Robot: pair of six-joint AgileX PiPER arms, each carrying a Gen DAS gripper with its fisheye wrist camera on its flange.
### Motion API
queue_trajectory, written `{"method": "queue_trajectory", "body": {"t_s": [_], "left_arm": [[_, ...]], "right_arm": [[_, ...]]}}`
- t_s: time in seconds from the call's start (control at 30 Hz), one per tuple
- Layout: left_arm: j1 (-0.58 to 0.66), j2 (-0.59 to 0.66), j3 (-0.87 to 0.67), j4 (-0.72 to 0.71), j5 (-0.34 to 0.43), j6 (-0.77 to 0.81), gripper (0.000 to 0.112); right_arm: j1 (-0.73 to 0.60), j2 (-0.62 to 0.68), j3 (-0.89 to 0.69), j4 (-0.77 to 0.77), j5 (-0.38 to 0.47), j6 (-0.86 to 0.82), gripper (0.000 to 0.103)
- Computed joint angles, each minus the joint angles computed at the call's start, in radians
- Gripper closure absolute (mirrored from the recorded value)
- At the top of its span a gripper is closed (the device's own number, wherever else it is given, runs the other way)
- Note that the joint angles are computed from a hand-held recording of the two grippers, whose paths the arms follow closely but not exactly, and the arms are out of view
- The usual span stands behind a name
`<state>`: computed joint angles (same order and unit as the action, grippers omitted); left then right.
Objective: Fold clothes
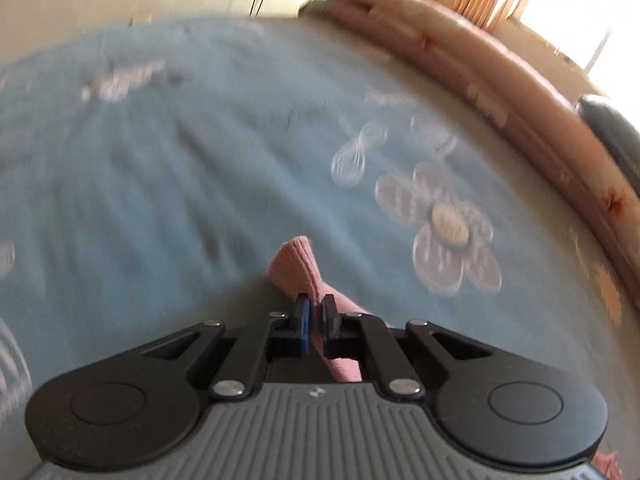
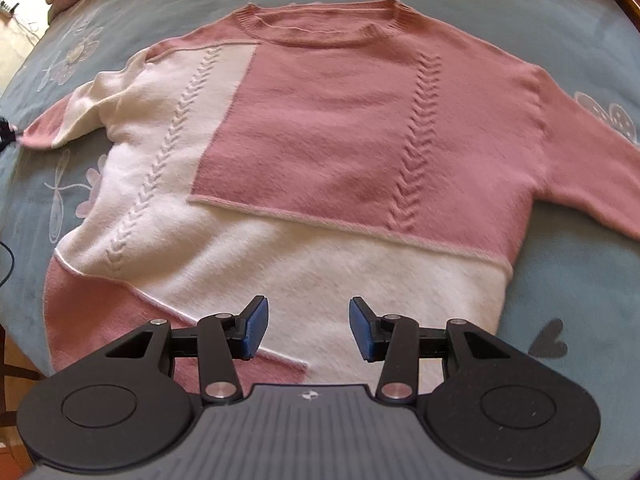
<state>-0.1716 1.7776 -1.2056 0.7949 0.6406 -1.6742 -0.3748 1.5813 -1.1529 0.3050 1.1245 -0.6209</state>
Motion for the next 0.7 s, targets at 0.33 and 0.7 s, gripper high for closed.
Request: {"method": "queue_trajectory", "body": {"t_s": [0.33,0.7], "left_arm": [[0.062,0.043,0.029,-0.071,-0.001,0.063,0.094],[-0.186,0.011,-0.141,-0.181,0.085,0.485,0.071]], "right_arm": [[0.072,0.021,-0.022,0.010,-0.009,0.040,0.052],[0.133,0.037,-0.019,0.000,-0.083,0.052,0.045]]}}
